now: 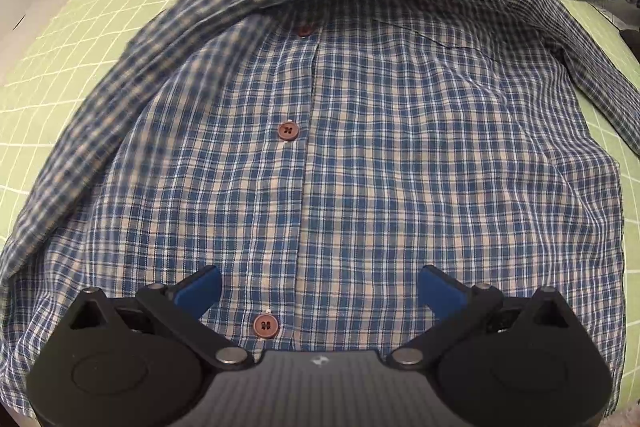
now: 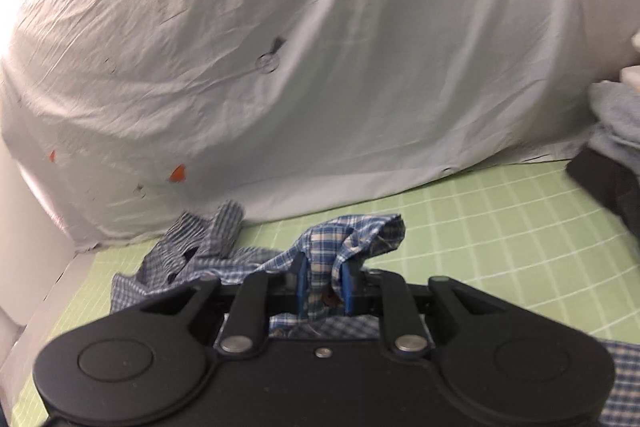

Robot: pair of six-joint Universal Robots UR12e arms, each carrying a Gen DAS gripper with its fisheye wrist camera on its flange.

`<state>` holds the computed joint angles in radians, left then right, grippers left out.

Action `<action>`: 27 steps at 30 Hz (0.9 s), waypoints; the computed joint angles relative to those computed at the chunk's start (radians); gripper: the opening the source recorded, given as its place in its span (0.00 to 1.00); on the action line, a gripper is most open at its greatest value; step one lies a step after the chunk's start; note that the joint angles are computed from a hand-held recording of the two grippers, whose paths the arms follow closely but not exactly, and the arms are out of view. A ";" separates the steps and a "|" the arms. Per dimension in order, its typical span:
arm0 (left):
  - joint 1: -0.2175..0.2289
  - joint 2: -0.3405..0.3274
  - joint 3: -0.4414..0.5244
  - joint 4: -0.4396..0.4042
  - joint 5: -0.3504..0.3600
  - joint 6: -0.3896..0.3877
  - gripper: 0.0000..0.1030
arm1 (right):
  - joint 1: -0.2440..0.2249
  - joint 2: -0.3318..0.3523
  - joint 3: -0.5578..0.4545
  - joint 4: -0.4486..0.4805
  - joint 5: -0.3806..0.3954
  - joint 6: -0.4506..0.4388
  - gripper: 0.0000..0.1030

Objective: Fold clothes
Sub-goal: 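Lay the held cuff onto the shirt with the right gripper and release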

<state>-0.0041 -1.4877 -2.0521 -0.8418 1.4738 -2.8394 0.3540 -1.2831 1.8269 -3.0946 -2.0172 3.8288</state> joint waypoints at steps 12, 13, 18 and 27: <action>0.014 0.034 -0.037 0.016 -0.008 0.007 1.00 | -0.007 -0.042 0.037 0.337 -0.014 0.089 1.00; 0.013 0.022 -0.020 0.011 -0.011 0.014 1.00 | 0.004 -0.043 0.042 0.316 -0.034 0.101 1.00; 0.011 0.005 -0.013 0.032 -0.025 0.038 1.00 | 0.045 -0.049 0.058 0.236 -0.066 0.189 1.00; 0.080 -0.007 -0.010 0.039 -0.178 0.091 1.00 | 0.145 -0.017 -0.029 0.340 -0.127 0.246 1.00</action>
<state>0.0754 -1.4945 -2.0623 -0.8024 1.2962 -2.7487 0.4989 -1.3005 1.7980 -2.7541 -2.1446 4.0743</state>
